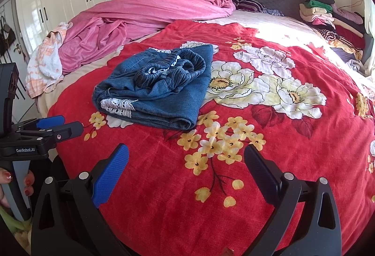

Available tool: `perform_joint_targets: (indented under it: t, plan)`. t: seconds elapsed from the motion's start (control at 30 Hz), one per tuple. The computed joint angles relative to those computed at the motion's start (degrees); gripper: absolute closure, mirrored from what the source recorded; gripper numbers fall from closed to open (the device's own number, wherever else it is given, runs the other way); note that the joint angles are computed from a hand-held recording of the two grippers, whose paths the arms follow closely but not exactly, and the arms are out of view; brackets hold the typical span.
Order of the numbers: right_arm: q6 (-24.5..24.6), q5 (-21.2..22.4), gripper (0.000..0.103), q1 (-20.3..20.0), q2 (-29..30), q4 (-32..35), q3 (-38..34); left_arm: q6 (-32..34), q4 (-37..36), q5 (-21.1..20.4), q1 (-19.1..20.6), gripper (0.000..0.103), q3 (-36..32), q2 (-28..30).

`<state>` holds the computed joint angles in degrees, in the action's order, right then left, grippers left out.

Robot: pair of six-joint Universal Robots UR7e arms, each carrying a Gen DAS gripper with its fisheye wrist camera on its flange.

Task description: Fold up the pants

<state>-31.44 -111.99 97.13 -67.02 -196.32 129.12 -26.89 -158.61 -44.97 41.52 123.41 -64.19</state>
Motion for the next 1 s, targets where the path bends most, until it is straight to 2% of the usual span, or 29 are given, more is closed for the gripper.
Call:
perform_joint_targets:
  t: [1.0]
  plan:
    - [0.6, -0.5, 0.005, -0.4, -0.1, 0.3, -0.2, 1.0, -0.1, -1.0, -0.2, 0.010, 0.0, -0.1]
